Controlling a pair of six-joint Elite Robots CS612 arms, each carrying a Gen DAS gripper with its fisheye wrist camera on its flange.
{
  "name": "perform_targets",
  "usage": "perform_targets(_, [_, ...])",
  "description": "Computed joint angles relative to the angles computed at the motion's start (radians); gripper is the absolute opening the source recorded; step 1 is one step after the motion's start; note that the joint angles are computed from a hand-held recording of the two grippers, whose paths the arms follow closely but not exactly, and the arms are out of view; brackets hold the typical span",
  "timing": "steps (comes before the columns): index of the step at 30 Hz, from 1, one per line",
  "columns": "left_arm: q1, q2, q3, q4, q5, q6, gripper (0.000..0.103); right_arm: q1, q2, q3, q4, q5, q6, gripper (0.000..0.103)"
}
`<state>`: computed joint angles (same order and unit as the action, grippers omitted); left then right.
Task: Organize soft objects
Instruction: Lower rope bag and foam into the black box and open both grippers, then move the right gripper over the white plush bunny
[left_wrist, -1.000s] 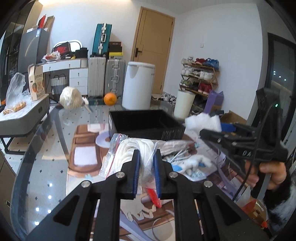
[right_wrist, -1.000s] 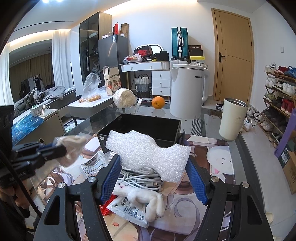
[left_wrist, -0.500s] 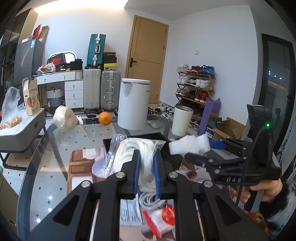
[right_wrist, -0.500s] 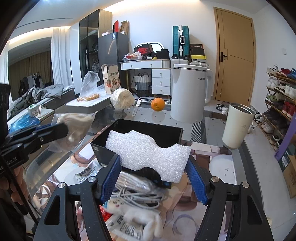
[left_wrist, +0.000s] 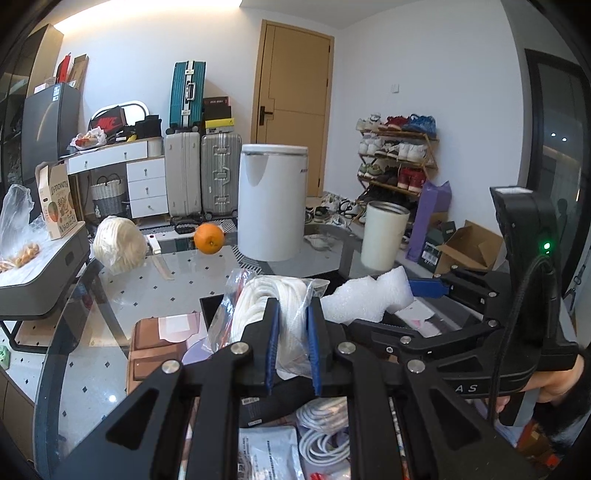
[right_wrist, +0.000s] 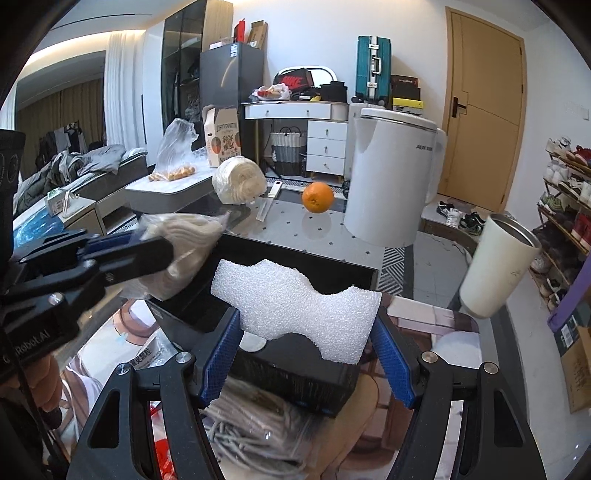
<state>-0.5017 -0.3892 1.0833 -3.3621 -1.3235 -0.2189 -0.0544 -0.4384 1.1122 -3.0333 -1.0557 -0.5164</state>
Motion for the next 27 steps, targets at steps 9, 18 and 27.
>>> perform_targets(9, [-0.001, 0.011, -0.019, 0.045, 0.028, -0.017, 0.050, 0.005, 0.023, -0.034, 0.020, -0.037, -0.035, 0.082])
perform_targets(18, [-0.014, -0.009, 0.041, 0.012, 0.081, -0.055, 0.101, -0.021, -0.006, 0.034, -0.039, -0.008, 0.020, 0.098])
perform_targets(27, [-0.025, -0.036, 0.107, -0.014, 0.124, -0.082, 0.103, -0.051, -0.047, 0.112, -0.075, 0.034, 0.083, 0.102])
